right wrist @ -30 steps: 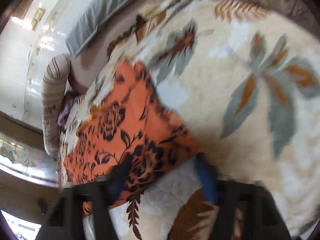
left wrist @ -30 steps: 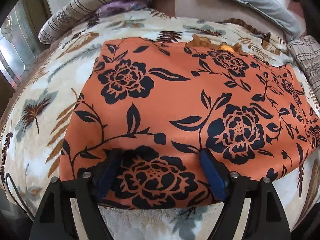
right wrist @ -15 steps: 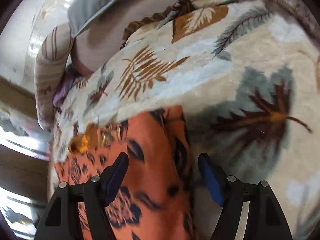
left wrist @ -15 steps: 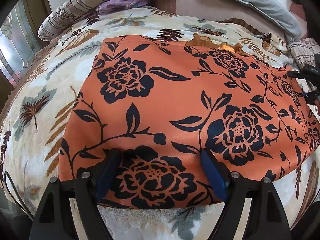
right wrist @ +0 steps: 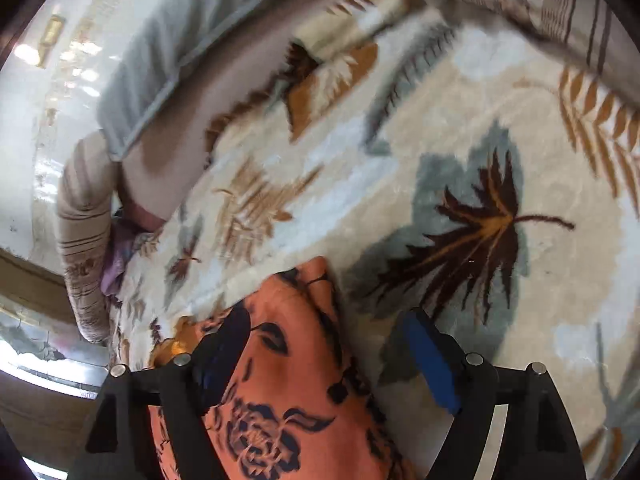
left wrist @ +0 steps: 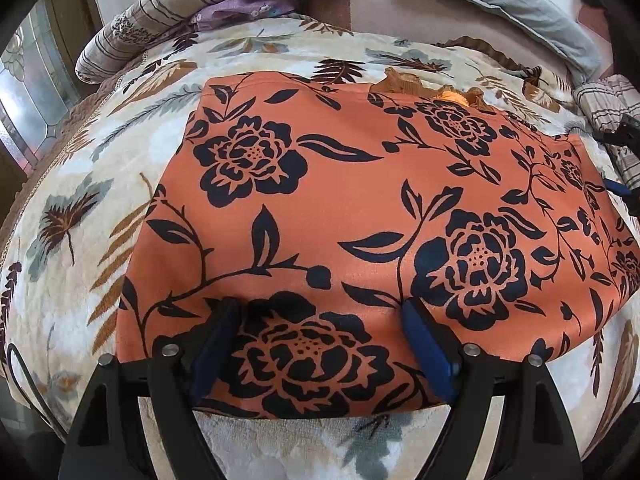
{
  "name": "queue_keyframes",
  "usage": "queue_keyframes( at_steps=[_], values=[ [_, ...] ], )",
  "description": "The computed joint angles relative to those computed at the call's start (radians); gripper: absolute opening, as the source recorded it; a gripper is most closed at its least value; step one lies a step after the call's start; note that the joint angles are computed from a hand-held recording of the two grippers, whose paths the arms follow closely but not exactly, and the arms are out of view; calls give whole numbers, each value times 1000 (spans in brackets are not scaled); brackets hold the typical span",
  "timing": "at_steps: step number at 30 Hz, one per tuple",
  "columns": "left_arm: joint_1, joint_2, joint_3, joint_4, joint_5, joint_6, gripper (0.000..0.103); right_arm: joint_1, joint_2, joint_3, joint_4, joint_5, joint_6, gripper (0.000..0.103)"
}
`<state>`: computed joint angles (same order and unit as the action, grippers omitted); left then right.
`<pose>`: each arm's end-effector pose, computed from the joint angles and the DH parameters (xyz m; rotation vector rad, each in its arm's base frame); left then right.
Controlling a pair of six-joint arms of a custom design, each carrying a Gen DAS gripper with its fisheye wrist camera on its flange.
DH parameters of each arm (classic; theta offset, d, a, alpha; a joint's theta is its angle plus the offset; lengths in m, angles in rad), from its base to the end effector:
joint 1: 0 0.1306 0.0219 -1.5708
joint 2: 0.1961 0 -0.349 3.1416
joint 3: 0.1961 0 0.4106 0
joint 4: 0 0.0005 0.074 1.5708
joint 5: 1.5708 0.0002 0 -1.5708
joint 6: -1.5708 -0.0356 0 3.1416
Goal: Fold small clothes
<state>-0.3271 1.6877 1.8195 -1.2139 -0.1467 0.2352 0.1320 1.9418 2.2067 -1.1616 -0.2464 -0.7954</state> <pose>0.5579 -0.1843 0.4201 0.0728 2.6321 0.0037 0.6663 0.0967 0.4476 0.7290 2.4576 0.6850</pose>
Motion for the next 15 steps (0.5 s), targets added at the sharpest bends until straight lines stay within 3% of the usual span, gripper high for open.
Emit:
queue_keyframes(
  at_steps=[3,5,6,7,9,11,12,15],
  values=[
    [0,1,2,-2,0,0,84,3,60,83,-94,-81,80,80],
    [-2,2,2,-3,-5,-2,84,7,125,173,-223,-59,143,46],
    [-3,3,4,-5,-8,-4,84,-1,119,156,-230,-54,111,32],
    [-3,3,6,-6,-9,-7,84,-8,85,101,-187,-59,70,32],
    [-2,-6,2,2,-6,-18,83,6,57,99,-197,51,76,38],
    [8,-36,-17,29,12,-17,83,38,58,161,-259,197,120,65],
    [19,-65,-41,61,23,-11,83,59,14,131,-227,271,140,80],
    [72,-162,-123,126,62,17,84,105,-86,39,-120,289,167,80]
  ],
)
